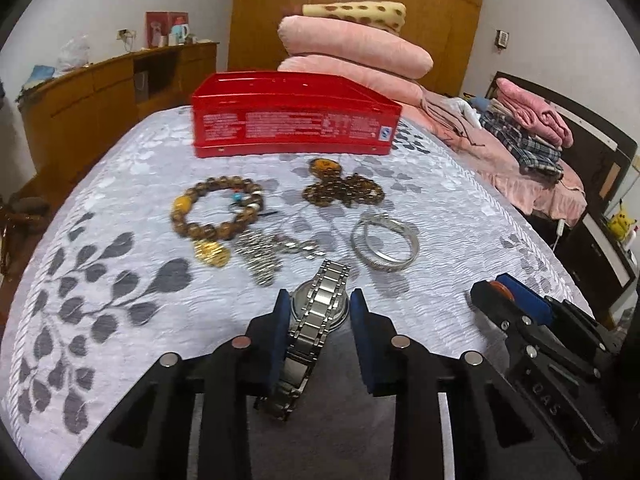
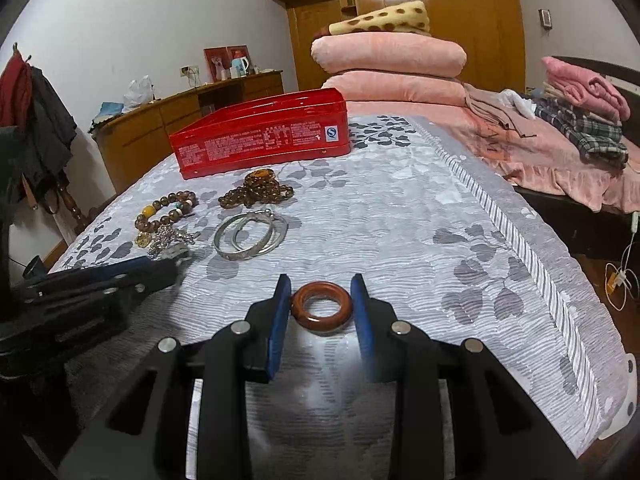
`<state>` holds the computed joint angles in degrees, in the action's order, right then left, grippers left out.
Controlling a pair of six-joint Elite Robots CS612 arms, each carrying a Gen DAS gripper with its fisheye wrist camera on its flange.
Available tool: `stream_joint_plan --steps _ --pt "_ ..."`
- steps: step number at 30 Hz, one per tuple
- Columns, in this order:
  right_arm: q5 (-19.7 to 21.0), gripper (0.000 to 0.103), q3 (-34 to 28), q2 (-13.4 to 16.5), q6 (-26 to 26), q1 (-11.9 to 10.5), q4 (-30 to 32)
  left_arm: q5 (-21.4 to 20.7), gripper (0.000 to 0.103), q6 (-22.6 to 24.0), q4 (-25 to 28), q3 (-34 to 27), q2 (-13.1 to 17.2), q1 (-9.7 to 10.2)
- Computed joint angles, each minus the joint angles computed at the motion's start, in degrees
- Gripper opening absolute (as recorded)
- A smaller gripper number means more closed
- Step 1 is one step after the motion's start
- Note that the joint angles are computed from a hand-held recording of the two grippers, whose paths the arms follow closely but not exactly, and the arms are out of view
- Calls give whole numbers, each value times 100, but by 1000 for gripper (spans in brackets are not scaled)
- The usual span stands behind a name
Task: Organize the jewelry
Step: 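Close the left tool on the silver watch band, then carry the watch and wooden ring into the red box and open both tools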
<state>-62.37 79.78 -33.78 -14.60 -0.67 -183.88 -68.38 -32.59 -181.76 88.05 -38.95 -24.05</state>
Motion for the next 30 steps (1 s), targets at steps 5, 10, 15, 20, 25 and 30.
stream_joint_plan --steps 5,10,15,20,25,30 --pt "81 29 35 -46 -204 44 156 78 31 -194 63 136 -69 15" --pt "30 30 62 -73 -372 87 293 79 39 -78 49 89 -27 18" --pt "-48 30 75 -78 -445 107 275 380 31 96 34 22 46 -42" --pt "-106 29 86 -78 -513 120 229 490 31 135 -138 60 66 -66" --pt "-98 29 134 -125 -571 119 188 415 31 1 -338 143 18 -44" --pt "-15 29 130 -188 -608 114 193 560 31 81 -576 204 -37 -70"
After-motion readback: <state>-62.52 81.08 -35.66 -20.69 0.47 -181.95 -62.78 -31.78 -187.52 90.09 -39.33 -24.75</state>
